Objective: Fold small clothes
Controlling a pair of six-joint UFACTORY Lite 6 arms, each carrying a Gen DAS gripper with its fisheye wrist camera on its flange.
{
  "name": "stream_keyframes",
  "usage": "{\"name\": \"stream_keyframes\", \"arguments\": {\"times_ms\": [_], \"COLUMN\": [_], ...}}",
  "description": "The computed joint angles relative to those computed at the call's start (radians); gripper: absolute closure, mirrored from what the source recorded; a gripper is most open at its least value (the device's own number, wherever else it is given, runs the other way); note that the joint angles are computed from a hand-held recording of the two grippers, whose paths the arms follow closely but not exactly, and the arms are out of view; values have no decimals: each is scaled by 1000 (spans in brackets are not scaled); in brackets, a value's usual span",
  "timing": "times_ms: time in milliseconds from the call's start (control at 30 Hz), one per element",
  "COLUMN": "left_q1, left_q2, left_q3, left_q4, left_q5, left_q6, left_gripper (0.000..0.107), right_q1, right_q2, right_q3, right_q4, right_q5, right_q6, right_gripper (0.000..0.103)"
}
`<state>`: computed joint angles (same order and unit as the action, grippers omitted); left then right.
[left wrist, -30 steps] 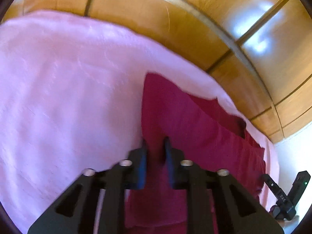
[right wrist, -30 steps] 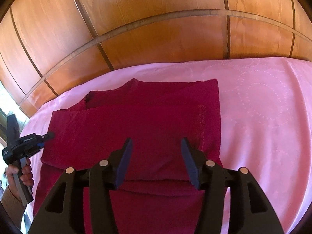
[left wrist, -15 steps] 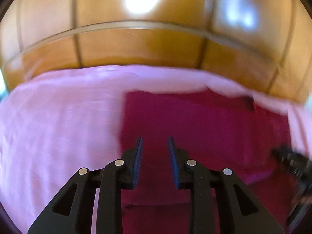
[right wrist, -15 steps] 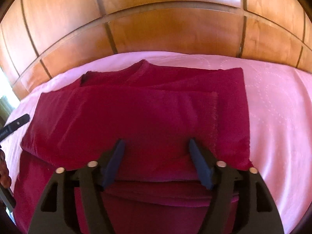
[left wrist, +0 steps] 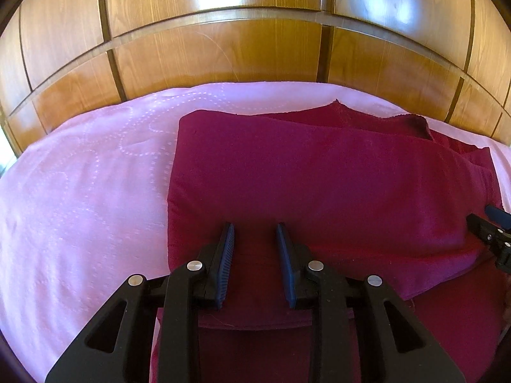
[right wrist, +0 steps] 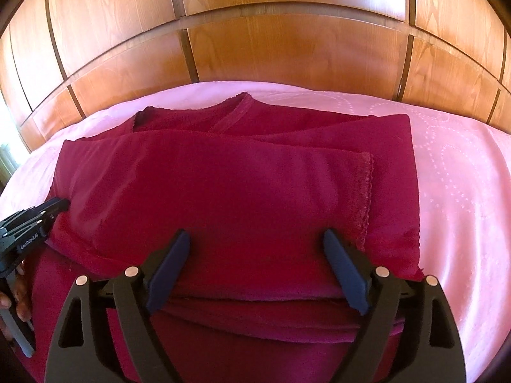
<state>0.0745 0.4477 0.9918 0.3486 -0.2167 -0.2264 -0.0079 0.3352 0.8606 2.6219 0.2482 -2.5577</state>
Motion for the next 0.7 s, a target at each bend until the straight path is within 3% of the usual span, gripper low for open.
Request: {"name": "stream_keyframes", "arguments": {"times_ms": [400,433,533,700], "left_q1": [7,10,35,63], "left_q2": [-6,-15,-103,-367], "left_q3": [3,2,-68,-284], "left_q4": [143,169,291,374], "left_q5": [1,5,-20,-30], "left_q6": [-154,-183,-339,-440], "left_gripper": [80,74,30,28], "right_q1": [4,4,7,8], "right_q2": [24,26,24,26], "right_q3": [25,26,25,25], "right_q4": [-49,-53,-38,-40], "right_q5": [-3,-2,-5,-3], "right_q6": [42,45,35,36], "right_gripper": [10,10,10,9]}}
